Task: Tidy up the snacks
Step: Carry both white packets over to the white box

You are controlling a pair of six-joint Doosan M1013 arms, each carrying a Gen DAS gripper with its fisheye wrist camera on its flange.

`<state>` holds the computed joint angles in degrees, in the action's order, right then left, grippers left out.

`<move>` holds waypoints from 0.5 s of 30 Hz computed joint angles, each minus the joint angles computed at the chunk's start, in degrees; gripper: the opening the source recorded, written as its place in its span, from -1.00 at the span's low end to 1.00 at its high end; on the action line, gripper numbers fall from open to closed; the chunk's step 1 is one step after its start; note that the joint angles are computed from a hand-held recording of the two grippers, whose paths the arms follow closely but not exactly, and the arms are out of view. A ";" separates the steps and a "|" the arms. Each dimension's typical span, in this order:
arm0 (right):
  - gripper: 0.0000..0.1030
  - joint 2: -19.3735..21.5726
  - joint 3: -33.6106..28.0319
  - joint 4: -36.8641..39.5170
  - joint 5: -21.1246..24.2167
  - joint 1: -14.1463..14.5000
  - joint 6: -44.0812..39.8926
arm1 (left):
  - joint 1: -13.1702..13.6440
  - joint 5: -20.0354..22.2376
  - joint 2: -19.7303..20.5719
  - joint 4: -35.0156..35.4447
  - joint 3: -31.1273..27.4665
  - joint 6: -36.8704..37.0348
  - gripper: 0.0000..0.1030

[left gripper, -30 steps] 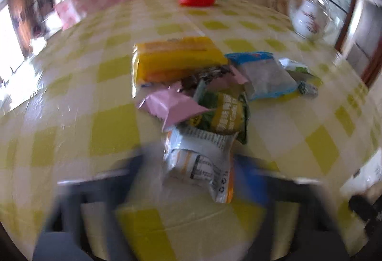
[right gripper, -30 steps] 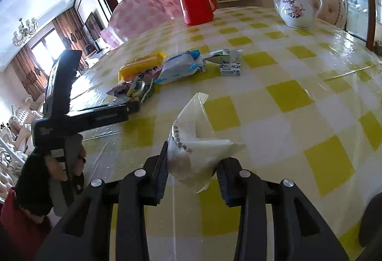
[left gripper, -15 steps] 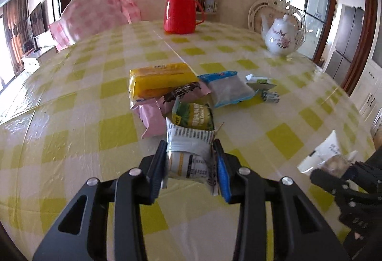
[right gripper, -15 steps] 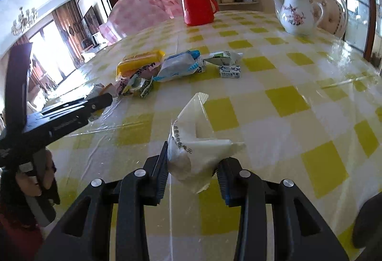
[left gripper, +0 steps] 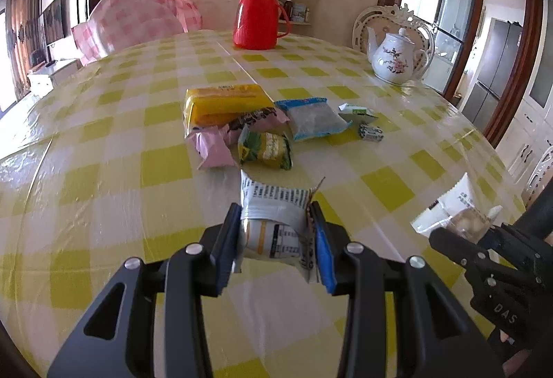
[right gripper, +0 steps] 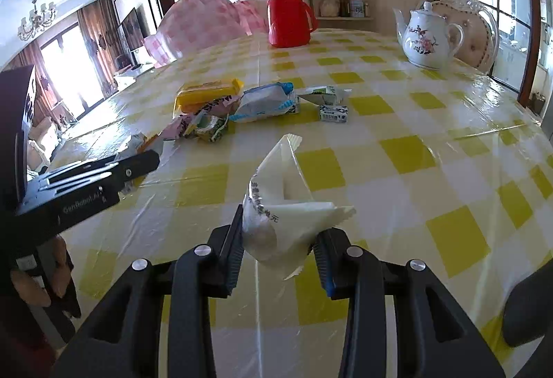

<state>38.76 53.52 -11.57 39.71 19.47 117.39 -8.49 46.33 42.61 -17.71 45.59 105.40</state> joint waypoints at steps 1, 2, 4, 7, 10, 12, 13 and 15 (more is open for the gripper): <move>-0.29 -0.05 0.05 -0.25 -0.02 0.11 0.13 | 0.00 -0.28 -0.30 -0.20 0.57 0.05 -0.22; -0.29 -0.11 0.16 -0.51 -0.10 0.23 0.36 | 0.04 -0.59 -0.62 -0.42 1.15 0.10 -0.22; -0.29 -0.25 0.42 -1.24 -0.27 0.52 0.79 | 0.12 -1.18 -1.24 -0.74 2.22 0.08 -0.22; -0.29 -0.23 0.36 -2.06 0.03 1.03 1.25 | 0.28 -1.93 -1.95 -1.22 3.48 -0.16 -0.22; -0.29 -0.42 0.47 -4.19 0.42 1.79 2.59 | 0.53 -2.96 -2.86 -1.61 5.04 -0.46 -0.22; -0.29 -0.80 0.95 -5.03 0.12 2.22 3.30 | 0.54 -4.41 -3.67 -0.85 6.46 -1.00 -0.22; -0.29 -0.94 1.12 -5.27 0.02 2.38 3.52 | 0.61 -5.21 -4.20 -0.62 7.38 -1.12 -0.22; -0.29 -1.38 1.71 -5.37 -0.33 2.83 3.61 | 0.96 -6.15 -5.22 -0.94 9.11 -1.40 -0.22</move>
